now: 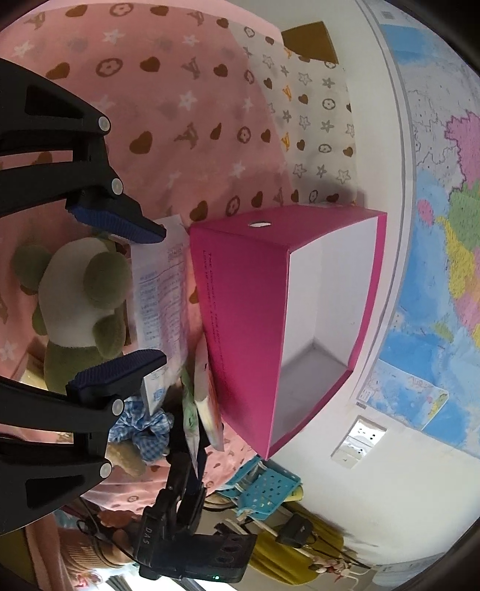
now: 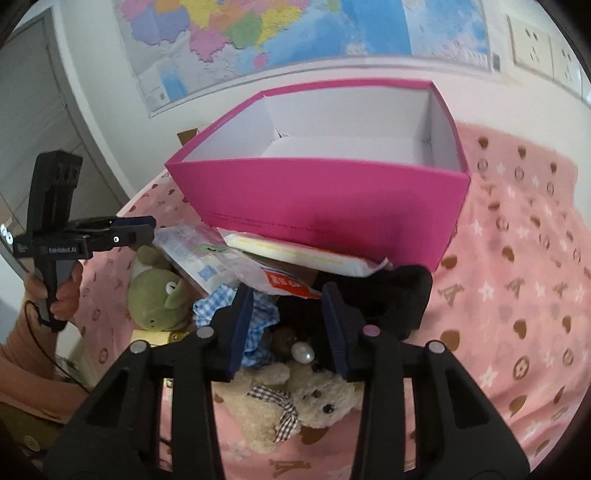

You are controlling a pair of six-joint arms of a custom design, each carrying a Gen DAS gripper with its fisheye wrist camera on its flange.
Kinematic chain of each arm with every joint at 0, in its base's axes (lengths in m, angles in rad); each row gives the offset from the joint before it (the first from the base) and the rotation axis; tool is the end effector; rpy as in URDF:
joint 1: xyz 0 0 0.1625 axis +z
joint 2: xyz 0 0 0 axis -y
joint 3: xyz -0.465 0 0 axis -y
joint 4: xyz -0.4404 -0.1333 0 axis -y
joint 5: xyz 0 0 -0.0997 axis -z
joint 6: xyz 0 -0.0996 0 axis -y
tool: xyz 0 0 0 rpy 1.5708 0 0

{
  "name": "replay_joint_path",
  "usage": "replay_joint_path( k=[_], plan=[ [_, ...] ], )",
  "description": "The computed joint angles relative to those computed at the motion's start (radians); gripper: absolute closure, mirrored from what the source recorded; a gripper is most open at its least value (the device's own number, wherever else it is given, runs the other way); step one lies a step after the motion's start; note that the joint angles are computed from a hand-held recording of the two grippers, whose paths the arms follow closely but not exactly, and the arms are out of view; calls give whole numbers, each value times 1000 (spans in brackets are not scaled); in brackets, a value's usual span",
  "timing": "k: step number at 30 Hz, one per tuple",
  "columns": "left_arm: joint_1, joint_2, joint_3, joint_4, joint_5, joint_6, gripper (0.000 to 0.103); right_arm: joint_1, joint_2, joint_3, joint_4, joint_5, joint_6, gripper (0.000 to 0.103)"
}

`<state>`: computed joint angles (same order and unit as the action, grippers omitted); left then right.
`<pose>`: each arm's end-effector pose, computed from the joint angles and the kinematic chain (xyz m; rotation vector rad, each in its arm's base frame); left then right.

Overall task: Organize soft objects
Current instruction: 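Move the right gripper back to the pile toward the white packet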

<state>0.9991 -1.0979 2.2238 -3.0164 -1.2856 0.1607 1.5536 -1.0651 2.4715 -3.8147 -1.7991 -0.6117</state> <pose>-0.1489 -0.5297 0.1195 0.9690 2.7130 -0.5390 0.1032 -0.4380 0.1440 0.6115 -2.4327 0.9715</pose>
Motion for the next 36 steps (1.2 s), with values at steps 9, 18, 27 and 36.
replay_joint_path(
  k=[9, 18, 27, 36],
  plan=[
    [-40, -12, 26, -62, 5, 5, 42, -19, -94, 57, 106, 69, -72, 60],
    [-94, 79, -56, 60, -108, 56, 44, -105, -170, -18, 228, 102, 169, 58],
    [-62, 141, -157, 266, -144, -28, 44, -155, -175, -56, 351, 169, 205, 72],
    [-55, 161, -177, 276, -196, -77, 57, -155, -178, -25, 287, 202, 171, 96]
  ],
)
